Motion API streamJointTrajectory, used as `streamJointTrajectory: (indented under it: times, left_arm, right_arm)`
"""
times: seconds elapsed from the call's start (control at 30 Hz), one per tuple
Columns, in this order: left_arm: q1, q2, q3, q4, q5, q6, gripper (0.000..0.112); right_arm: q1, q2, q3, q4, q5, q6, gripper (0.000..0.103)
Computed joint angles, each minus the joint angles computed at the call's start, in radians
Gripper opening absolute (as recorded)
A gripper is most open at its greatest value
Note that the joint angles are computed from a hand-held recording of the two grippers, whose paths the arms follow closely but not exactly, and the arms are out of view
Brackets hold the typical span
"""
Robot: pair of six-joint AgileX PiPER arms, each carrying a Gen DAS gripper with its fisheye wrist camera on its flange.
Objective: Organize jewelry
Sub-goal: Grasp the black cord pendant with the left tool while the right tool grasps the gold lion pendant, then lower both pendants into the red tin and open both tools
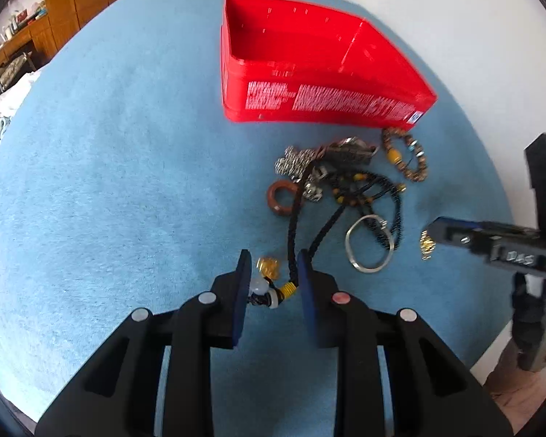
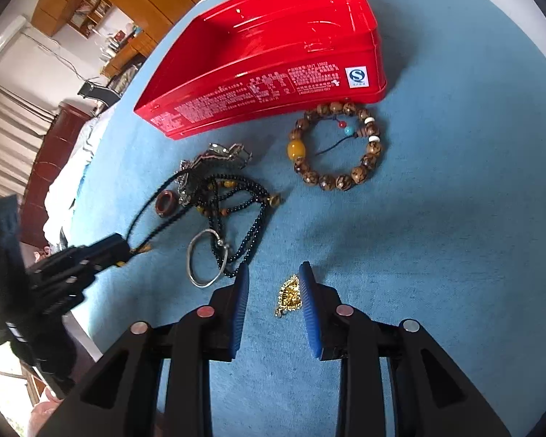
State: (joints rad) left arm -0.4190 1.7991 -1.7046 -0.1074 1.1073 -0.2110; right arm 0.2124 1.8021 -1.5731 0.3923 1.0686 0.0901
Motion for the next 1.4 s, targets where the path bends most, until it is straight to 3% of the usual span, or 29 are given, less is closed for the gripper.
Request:
streamJointTrajectory:
  times: [0.5, 0.83, 1.0, 1.4]
  left_arm:
    - [0.035, -0.038, 0.043, -0.051, -0.052, 0.016, 0.024]
    - [0.045, -0.054, 0.068, -0.088, -0.061, 0.05, 0.024]
    - [0.049, -0.049, 0.069, -0.102, -0.063, 0.054, 0.024]
    - [0.054, -0.084, 0.089, -0.124, -0.096, 0.066, 0.024]
  right_arm:
    - [0.033, -0.019, 0.005, -0.094, 0.041, 0.086, 0.03]
    - [0.076, 0.044, -0.057, -0.14, 0.064, 0.124, 0.029]
    - [0.108, 0.054, -0.071, -0.213, 0.046, 0.147, 0.019]
    - [0.073, -0.026, -0.047, -0.136, 0.02, 0.084, 0.019]
